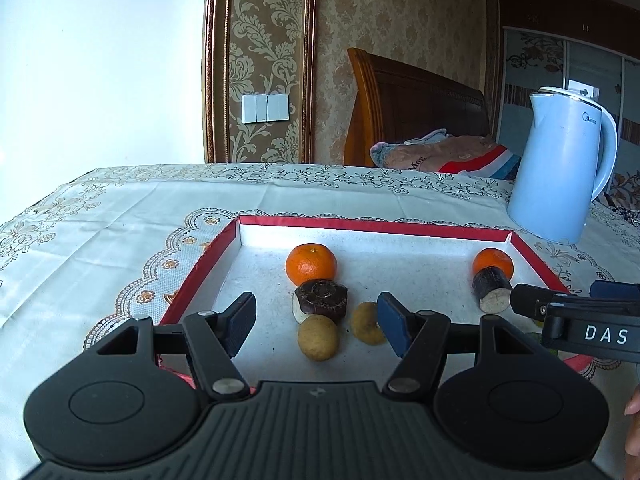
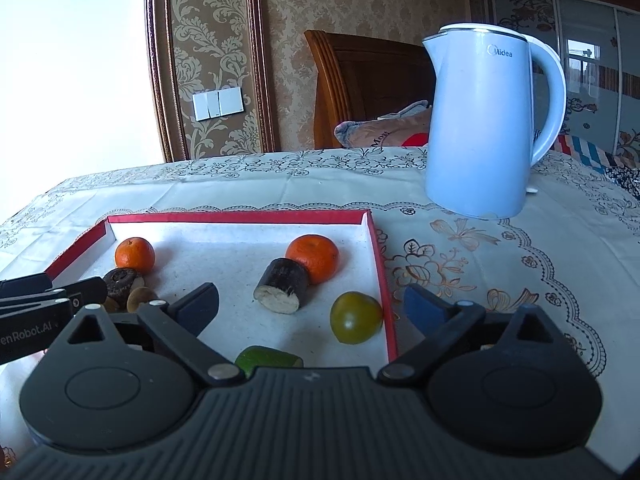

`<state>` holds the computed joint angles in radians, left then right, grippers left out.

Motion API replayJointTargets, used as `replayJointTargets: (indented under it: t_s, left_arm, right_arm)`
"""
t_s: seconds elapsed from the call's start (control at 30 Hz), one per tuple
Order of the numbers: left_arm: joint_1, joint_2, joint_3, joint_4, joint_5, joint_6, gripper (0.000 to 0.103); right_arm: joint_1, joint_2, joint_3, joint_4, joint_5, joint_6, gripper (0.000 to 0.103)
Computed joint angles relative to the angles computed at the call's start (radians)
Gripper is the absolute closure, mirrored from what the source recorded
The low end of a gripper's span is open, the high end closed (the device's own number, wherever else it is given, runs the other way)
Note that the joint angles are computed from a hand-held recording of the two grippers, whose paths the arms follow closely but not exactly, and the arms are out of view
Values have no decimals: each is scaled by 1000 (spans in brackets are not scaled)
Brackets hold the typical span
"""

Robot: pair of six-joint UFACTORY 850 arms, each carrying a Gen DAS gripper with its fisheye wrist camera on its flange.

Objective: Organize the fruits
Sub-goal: 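Lift both open grippers up out of the red tray, then lower the left gripper onto the dark cucumber piece and close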

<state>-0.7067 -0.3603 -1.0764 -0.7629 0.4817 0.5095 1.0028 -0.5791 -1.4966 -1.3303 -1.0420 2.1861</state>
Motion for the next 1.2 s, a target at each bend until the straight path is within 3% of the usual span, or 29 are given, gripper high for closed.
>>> replayJointTargets:
  t_s: [0.2,0.3,0.8,1.2]
  left_arm:
    - [-4,7,12,5,4,-2,36]
    - [-4,15,28,36,11,-38,29]
    - [-24,54,95,120,55,-71,29]
    - [-32,92,155,302,81,-199,28]
  right_arm:
    - [6,4,9,-6,-4,11,0]
    - [11,9,19,-11,-10,25,0]
    - [35,17,38,-18,-56,45,0]
    - [42,39,75,-16,-67,109,0]
